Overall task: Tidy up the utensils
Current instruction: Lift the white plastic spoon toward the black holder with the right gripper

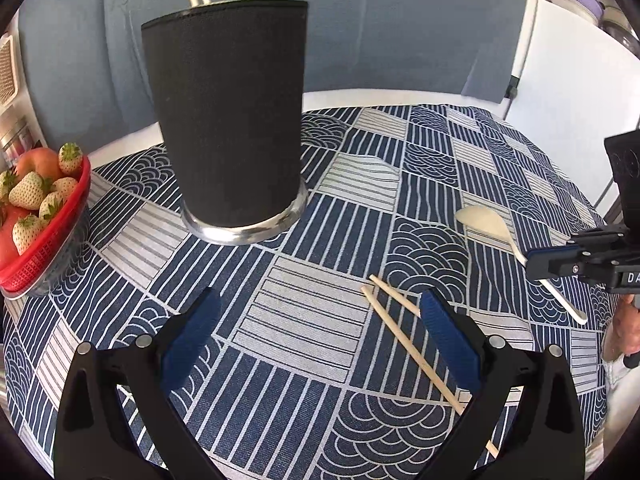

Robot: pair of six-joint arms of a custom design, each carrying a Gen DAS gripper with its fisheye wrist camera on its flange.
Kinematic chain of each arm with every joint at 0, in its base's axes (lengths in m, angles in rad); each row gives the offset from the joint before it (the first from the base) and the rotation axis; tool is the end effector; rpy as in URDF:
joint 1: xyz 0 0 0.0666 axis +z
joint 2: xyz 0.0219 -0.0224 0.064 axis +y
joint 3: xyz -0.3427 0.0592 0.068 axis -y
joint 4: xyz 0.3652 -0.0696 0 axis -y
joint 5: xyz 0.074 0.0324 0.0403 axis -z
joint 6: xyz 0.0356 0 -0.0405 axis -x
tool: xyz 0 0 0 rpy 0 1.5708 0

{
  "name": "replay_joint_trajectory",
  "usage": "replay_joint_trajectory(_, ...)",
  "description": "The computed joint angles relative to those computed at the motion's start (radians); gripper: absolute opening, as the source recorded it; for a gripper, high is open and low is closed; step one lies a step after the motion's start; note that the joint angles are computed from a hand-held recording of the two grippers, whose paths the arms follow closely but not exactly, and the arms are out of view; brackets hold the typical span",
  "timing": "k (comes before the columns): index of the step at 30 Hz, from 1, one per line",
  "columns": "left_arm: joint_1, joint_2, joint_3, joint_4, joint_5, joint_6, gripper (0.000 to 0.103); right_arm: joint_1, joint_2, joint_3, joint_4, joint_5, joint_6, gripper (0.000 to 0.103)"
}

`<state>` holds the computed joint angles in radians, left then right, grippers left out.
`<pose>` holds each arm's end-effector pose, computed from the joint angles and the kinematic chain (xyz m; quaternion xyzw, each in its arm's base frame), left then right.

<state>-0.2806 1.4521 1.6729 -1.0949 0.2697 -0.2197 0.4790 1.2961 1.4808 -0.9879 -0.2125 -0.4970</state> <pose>0.4532 -0.1409 0.4757 0.2750 0.8911 -0.1366 0.3342 0.3773 0.2039 0.4675 -0.0314 0.9223 0.2614 0.2828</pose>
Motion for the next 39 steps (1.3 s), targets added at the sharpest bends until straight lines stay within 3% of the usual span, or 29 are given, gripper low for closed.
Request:
replay_joint_trajectory(3, -0.01, -0.022, -0.02, 0.026, 0.053, -0.063, 0.097, 0.004, 0.014, 0.033, -0.023, -0.022, 0.027, 0.007)
replay_joint_trajectory(10, -0.03, -0.074, -0.072, 0.112, 0.06, -0.171, 0.097, 0.032, 0.077, 0.175, -0.131, -0.057, 0.108, 0.007)
replay_joint_trajectory(13, -0.024, -0.079, -0.073, 0.105, 0.063, -0.215, 0.093, 0.048, 0.12, 0.254, -0.188, -0.041, 0.136, 0.007)
replay_joint_trajectory(20, -0.008, -0.089, -0.094, 0.106, 0.068, -0.268, 0.083, 0.053, 0.216, 0.401, -0.27, -0.096, 0.148, 0.007)
replay_joint_trajectory(25, 0.016, -0.093, -0.086, 0.121, 0.145, -0.29, 0.066, 0.067, 0.302, 0.534, -0.377, -0.102, 0.157, 0.007)
replay_joint_trajectory(28, 0.024, -0.086, -0.074, 0.116, 0.164, -0.308, 0.043, 0.071, 0.35, 0.617, -0.436, -0.103, 0.162, 0.007)
replay_joint_trajectory(30, 0.032, -0.073, -0.055, 0.084, 0.187, -0.328, 0.011, 0.077, 0.385, 0.683, -0.479, -0.085, 0.172, 0.007)
replay_joint_trajectory(39, 0.065, -0.065, -0.001, 0.095, 0.192, -0.302, 0.011, 0.089, 0.545, 1.008, -0.64, -0.053, 0.215, 0.007)
